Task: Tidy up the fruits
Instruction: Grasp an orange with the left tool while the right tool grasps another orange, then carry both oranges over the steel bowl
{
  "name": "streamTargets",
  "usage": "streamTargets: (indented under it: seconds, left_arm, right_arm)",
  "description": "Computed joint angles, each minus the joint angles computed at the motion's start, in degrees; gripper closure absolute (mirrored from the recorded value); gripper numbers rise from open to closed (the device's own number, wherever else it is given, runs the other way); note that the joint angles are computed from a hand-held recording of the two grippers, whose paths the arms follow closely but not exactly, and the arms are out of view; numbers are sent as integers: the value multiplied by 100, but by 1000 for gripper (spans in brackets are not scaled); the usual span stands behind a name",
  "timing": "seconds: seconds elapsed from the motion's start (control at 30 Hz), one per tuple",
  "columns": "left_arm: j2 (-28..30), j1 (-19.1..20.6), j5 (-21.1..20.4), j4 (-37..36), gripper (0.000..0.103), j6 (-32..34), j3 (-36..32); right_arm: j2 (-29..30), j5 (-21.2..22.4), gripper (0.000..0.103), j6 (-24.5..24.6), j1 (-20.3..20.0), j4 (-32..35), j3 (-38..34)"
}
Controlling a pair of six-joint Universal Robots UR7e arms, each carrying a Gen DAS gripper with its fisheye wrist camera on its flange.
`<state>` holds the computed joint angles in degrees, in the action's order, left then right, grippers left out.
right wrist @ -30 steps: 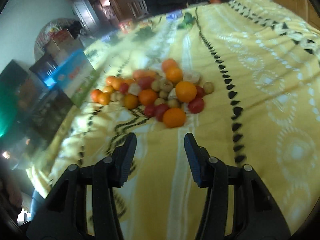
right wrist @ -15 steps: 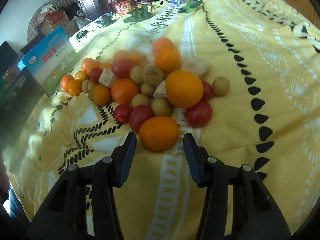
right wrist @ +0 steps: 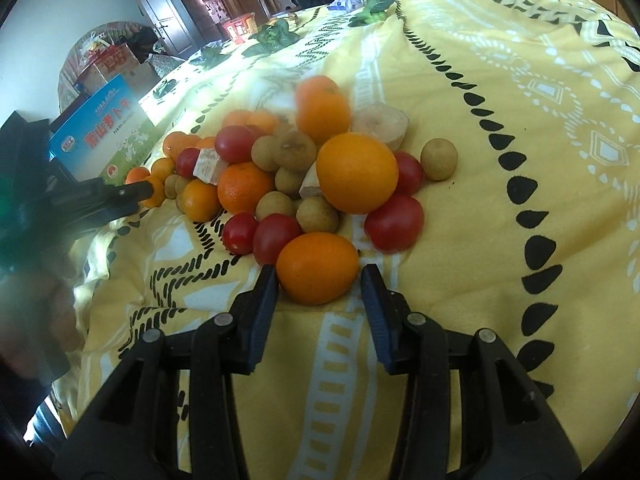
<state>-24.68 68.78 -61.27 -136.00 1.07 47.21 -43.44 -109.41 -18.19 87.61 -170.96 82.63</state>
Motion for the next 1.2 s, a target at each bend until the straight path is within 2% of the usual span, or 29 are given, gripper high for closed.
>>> streamTargets:
  seconds: [0.03, 0.1, 0.27, 0.37, 0.57, 0.73, 1.0, 1.2]
  left_arm:
    - [48, 10, -33, 19, 53, 35, -80]
    - [132, 7, 81, 53, 67, 54, -198]
    - [-194, -7, -165, -256, 66, 193, 294]
    - [-623, -90, -310, -549, 66, 250, 880]
    - [-1863, -363, -546, -1355, 66, 597, 2311]
    - [-2769, -472, -525, -1984, 66, 680, 3007]
    - [-4073, -323, 83, -2587, 66, 722, 3698]
    - [-4781, 82, 753, -2740, 66, 516, 4053]
  right_arm:
    - [2, 4, 59, 3, -1, 8, -8]
    - [2, 6, 59, 6, 0, 5, -6]
    - [-45, -29, 62, -24, 39, -141, 83]
    - [-123, 21, 62, -61, 88, -242, 197]
    - [-429, 85, 62, -98, 280, -496, 619]
    - [-623, 92, 62, -79, 599, -538, 769]
    - [-329, 408, 62, -508, 1450, -321, 221]
    - [295, 919, 62, -773, 2041, 322, -543]
